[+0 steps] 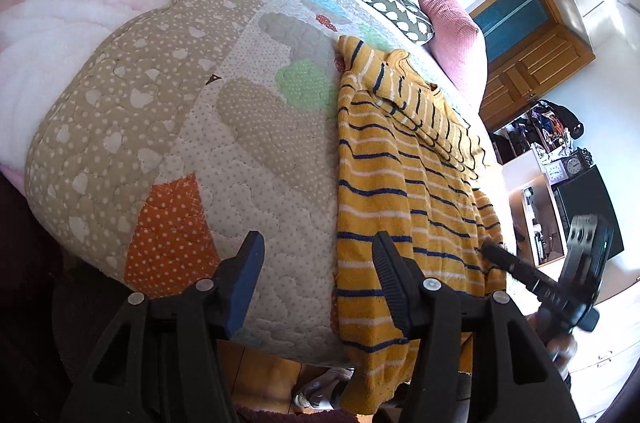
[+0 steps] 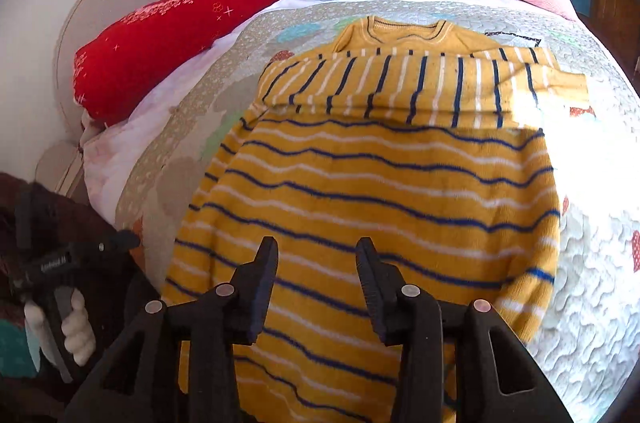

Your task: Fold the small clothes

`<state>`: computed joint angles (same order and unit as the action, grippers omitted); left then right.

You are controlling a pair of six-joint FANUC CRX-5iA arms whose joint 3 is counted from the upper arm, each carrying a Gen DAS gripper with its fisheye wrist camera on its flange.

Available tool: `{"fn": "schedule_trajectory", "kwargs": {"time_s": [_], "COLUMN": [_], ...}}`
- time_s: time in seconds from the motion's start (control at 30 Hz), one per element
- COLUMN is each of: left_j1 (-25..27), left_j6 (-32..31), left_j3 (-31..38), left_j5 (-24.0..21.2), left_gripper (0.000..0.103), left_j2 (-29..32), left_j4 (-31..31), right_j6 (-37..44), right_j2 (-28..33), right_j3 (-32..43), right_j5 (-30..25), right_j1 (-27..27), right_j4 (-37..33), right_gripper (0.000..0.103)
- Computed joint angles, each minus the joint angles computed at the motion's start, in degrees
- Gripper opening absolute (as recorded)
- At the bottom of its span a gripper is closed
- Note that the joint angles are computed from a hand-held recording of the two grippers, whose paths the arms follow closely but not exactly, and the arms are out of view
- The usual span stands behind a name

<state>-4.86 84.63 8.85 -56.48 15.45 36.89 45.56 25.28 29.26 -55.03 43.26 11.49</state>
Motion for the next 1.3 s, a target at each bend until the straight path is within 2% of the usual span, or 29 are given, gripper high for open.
{"fn": "schedule_trajectory", "kwargs": {"time_s": [0.13, 0.23, 0.33, 0.5, 0.63, 0.8, 1.0, 1.1, 1.13, 1.17, 1.2, 1.23, 1.3], "left_j1": [-0.53, -1.22, -1.62, -2.81, -3.64, -4.76, -5.78, -6.35, -6.61, -6.73, -7.05, -7.43, -7.72], "left_j6": [1.66, 2.68, 3.43, 2.93, 0.4, -3.32, -8.62, -8.01, -8.28, -8.69, -7.98, -6.84, -7.08], "left_j3": [1.09, 2.82, 4.29, 3.92, 0.47, -5.08, -10.23, -10.01, -9.5, -8.95, -7.48, -6.33, -7.08], "left_j5": [-1.91, -2.31, -3.08, -4.53, -4.72, -4.55, -5.2, -4.93, -5.33, -6.15, -7.35, -7.68, -6.09], "left_gripper": [0.055, 0.055, 0.056, 0.057, 0.057, 0.057, 0.059, 0.058, 0.055, 0.024, 0.006, 0.008, 0.008], "left_j2": [0.11, -0.1, 0.78, 1.09, 0.09, -2.13, -2.18, -1.54, -1.22, -0.95, -0.43, -0.43, -2.25], "left_j4": [-0.8, -3.94, -4.53, -4.31, -1.58, 1.63, 8.02, 7.16, 6.75, 6.55, 4.92, 2.99, 2.48], "right_j6": [-9.7, -19.16, -27.78, -37.57, -42.77, -44.08, -42.96, -43.81, -45.47, -47.25, -49.85, -51.62, -58.18], "right_j2": [-5.78, -12.32, -17.99, -22.0, -26.64, -27.97, -26.38, -25.7, -25.59, -25.7, -26.04, -26.55, -28.33], "right_j3": [-13.11, -23.73, -31.3, -36.62, -43.1, -46.78, -47.19, -47.56, -48.21, -49.11, -50.31, -51.48, -55.04], "right_j5": [0.71, 3.18, 4.88, 1.34, 9.25, 18.48, 22.34, 24.03, 24.91, 26.33, 28.05, 30.28, 35.49], "right_j1": [2.99, 3.01, 2.66, 4.64, 3.84, 3.59, 5.25, 5.58, 5.51, 5.21, 4.87, 4.38, 3.28], "right_j4": [7.2, 11.11, 14.88, 24.52, 24.45, 21.43, 18.28, 17.21, 18.21, 19.17, 20.62, 21.27, 26.0], "right_gripper": [0.043, 0.043, 0.043, 0.045, 0.046, 0.046, 0.046, 0.046, 0.046, 0.044, 0.026, 0.011, 0.011]}}
